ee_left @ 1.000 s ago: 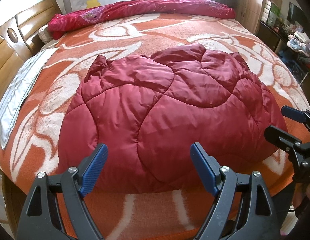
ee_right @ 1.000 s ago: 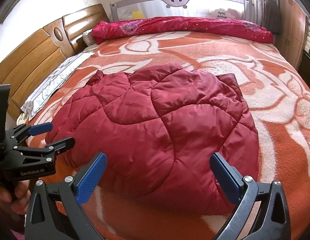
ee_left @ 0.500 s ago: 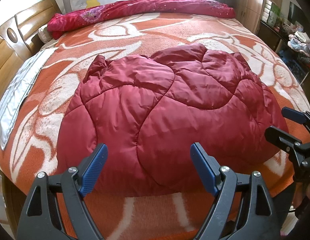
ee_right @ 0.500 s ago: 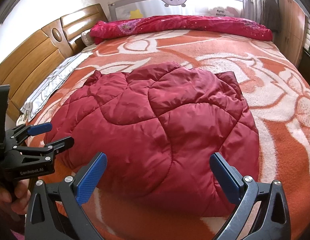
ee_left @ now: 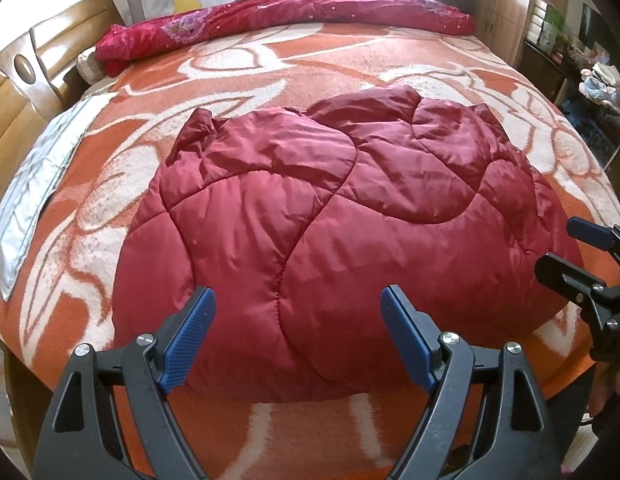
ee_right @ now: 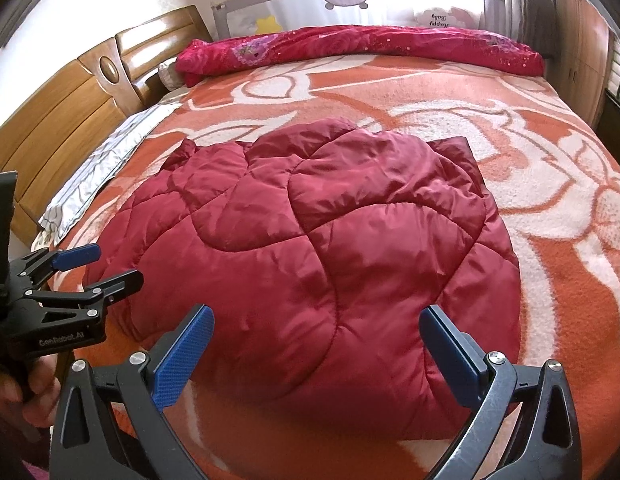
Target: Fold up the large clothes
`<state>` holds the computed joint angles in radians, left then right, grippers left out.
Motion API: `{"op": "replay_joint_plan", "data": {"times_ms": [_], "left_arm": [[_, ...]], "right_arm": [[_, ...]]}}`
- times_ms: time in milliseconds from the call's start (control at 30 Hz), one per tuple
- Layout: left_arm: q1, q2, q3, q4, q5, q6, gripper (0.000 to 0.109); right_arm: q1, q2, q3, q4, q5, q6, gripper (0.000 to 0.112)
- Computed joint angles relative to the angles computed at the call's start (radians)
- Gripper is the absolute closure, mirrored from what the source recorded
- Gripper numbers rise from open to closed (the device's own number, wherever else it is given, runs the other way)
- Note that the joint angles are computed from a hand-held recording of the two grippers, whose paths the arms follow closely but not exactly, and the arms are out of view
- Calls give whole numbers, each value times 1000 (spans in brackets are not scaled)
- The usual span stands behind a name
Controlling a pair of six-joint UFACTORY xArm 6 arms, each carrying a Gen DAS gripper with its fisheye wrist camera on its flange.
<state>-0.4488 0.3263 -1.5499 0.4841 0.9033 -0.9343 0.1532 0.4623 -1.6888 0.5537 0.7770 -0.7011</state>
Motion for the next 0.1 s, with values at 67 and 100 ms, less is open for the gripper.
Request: {"op": "replay_joint_plan", "data": {"times_ms": [67,100], "left_arm": [[1,-2,3,1,-5,0,24],[3,-6,10,-6,-16,3,24]], "right_arm": [[0,4,-5,-1,5,2,9],[1,4,-5,-3,6,5,9]]}}
